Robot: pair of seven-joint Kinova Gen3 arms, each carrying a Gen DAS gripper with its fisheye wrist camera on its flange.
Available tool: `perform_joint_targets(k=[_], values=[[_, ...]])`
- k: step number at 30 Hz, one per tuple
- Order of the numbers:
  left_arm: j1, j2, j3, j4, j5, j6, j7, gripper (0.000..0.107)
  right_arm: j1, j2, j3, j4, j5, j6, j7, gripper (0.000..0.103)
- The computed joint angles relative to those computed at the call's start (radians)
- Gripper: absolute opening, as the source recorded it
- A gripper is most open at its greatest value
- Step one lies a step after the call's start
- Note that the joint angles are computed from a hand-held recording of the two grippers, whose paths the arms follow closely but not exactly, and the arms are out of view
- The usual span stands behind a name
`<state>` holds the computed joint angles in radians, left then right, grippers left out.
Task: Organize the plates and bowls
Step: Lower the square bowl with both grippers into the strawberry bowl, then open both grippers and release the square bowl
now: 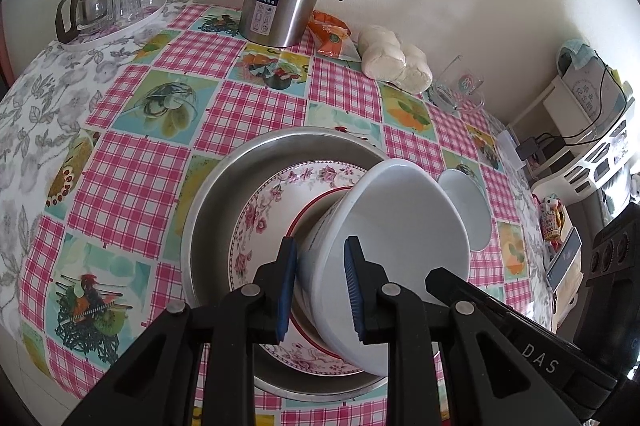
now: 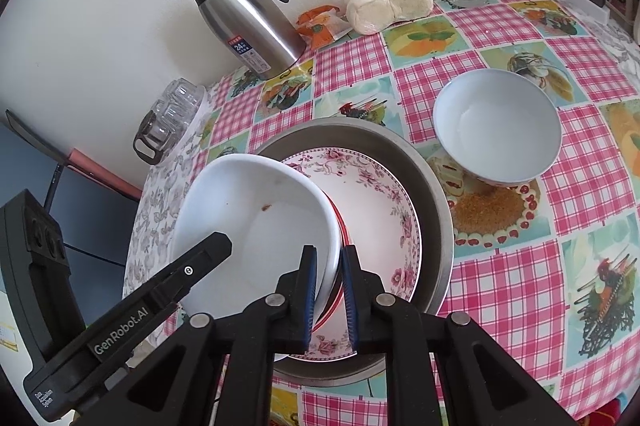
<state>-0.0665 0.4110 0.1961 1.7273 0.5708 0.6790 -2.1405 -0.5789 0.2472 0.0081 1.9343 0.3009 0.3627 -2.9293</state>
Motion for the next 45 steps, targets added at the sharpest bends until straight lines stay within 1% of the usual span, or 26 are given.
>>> perform_joint_targets(k=[5, 6, 8, 15, 20, 25, 32, 36, 40, 45], values=[[-0.018, 0.001, 0.003, -0.003, 0.023, 0.011, -0.009, 0.024, 0.04, -0.006, -0.027, 0.009, -0.057, -0.013, 0.041, 0.016], [-0.023, 0.003, 0.004, -0.004, 0.03, 0.015, -0.013, 0.024, 0.055, -0.007, -0.037, 0.017, -0.076, -0.028, 0.058, 0.018], [-0.027, 0.003, 0.004, -0.005, 0.037, 0.021, -0.017, 0.024, 0.068, -0.011, -0.044, 0.025, -0.104, -0.044, 0.08, 0.018], [-0.034, 0.002, 0.001, -0.006, 0.062, 0.031, -0.026, 0.024, 0.062, -0.016, -0.036, 0.026, -0.135, -0.051, 0.115, 0.018], [-0.048, 0.002, 0.0, -0.005, 0.091, 0.042, -0.033, 0.024, 0.031, -0.027, -0.012, 0.025, -0.106, -0.047, 0.087, 0.018], [-0.035, 0.002, -0.009, -0.007, 0.079, 0.036, -0.021, 0.024, 0.005, -0.037, 0.009, 0.028, -0.058, -0.052, 0.039, 0.019], [-0.03, -0.004, -0.013, -0.008, 0.066, 0.04, -0.004, 0.024, -0.006, -0.049, 0.018, 0.046, -0.018, -0.077, -0.013, 0.019], [-0.034, -0.013, -0.009, -0.001, 0.071, 0.035, -0.017, 0.024, -0.02, -0.053, 0.029, 0.048, 0.02, -0.077, -0.052, 0.019], [-0.033, -0.016, -0.013, -0.003, 0.07, 0.044, -0.012, 0.025, -0.005, -0.056, 0.02, 0.059, 0.018, -0.096, -0.057, 0.019], [-0.031, -0.029, -0.012, 0.005, 0.079, 0.038, -0.025, 0.026, -0.014, -0.056, 0.028, 0.058, 0.037, -0.091, -0.079, 0.019]])
